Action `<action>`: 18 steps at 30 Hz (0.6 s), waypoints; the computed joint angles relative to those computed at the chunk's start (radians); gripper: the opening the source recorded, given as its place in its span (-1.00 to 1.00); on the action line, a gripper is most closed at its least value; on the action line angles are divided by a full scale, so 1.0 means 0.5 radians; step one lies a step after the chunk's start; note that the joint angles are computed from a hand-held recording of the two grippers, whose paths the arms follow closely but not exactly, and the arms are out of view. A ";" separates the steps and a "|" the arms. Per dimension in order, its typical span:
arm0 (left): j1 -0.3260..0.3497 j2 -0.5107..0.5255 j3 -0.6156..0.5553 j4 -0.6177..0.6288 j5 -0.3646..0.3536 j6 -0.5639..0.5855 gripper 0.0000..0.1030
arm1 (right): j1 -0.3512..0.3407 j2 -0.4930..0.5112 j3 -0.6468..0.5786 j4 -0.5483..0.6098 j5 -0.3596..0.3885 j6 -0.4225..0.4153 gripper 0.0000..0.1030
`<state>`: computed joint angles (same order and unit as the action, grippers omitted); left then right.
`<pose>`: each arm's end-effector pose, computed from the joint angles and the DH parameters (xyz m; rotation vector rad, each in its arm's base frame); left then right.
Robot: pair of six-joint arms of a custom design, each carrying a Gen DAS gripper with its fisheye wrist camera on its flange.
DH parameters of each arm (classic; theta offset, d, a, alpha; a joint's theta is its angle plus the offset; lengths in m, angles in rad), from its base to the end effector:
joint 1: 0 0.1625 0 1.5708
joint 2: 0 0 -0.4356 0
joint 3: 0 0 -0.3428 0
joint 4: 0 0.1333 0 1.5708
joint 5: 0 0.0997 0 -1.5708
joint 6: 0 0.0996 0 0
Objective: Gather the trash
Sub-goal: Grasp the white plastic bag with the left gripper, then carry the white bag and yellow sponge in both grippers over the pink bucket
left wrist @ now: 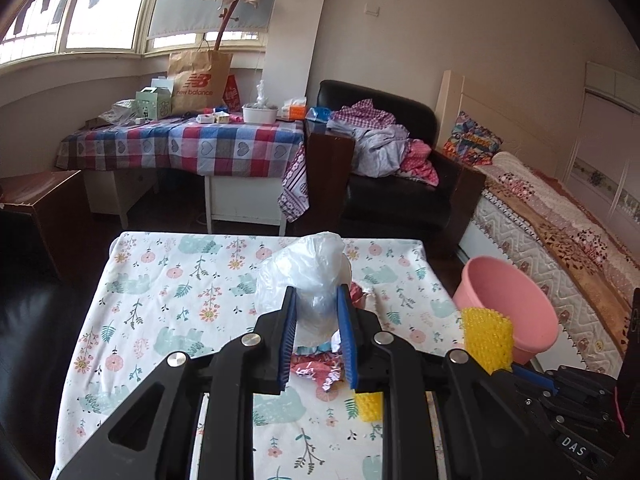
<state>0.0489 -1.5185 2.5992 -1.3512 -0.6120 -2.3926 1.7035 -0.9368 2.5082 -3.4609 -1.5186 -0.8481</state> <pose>-0.1449 -0.2222 0.1837 -0.1153 1.9552 -1.3991 0.1880 -0.3620 0.1074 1.4431 -2.6759 0.4855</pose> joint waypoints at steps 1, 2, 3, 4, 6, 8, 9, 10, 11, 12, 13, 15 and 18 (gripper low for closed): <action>-0.004 -0.014 -0.003 0.006 0.011 0.009 -0.63 | -0.005 -0.009 0.002 -0.001 0.002 0.003 -0.81; -0.017 -0.009 -0.007 -0.002 0.014 0.017 -0.63 | -0.012 -0.019 0.006 -0.002 0.006 0.003 -0.81; -0.021 0.002 -0.008 -0.020 0.018 0.027 -0.63 | -0.021 -0.032 0.007 0.003 0.010 0.001 -0.81; -0.016 0.004 -0.008 -0.039 0.030 0.046 -0.63 | -0.023 -0.042 0.008 0.006 0.013 0.004 -0.81; -0.013 0.017 -0.007 -0.097 0.055 0.091 -0.63 | -0.031 -0.060 0.011 0.008 0.018 0.006 -0.81; -0.007 0.032 -0.001 -0.169 0.085 0.140 -0.63 | -0.037 -0.071 0.016 0.000 0.023 0.009 -0.81; -0.001 0.042 0.003 -0.213 0.105 0.170 -0.63 | -0.041 -0.077 0.016 -0.006 0.026 0.012 -0.81; 0.008 0.049 0.007 -0.250 0.125 0.198 -0.63 | -0.045 -0.080 0.017 -0.012 0.029 0.015 -0.81; 0.017 0.052 0.011 -0.292 0.149 0.239 -0.63 | -0.052 -0.087 0.016 -0.016 0.034 0.019 -0.81; 0.032 0.063 0.013 -0.340 0.174 0.284 -0.63 | -0.058 -0.090 0.016 -0.021 0.038 0.023 -0.81; 0.048 0.079 0.016 -0.407 0.201 0.343 -0.63 | -0.060 -0.091 0.011 -0.023 0.038 0.030 -0.81; 0.080 0.112 0.021 -0.521 0.248 0.434 -0.63 | -0.073 -0.097 0.004 -0.028 0.040 0.037 -0.81; 0.137 0.162 0.040 -0.762 0.326 0.608 -0.63 | -0.091 -0.109 0.001 -0.038 0.045 0.042 -0.81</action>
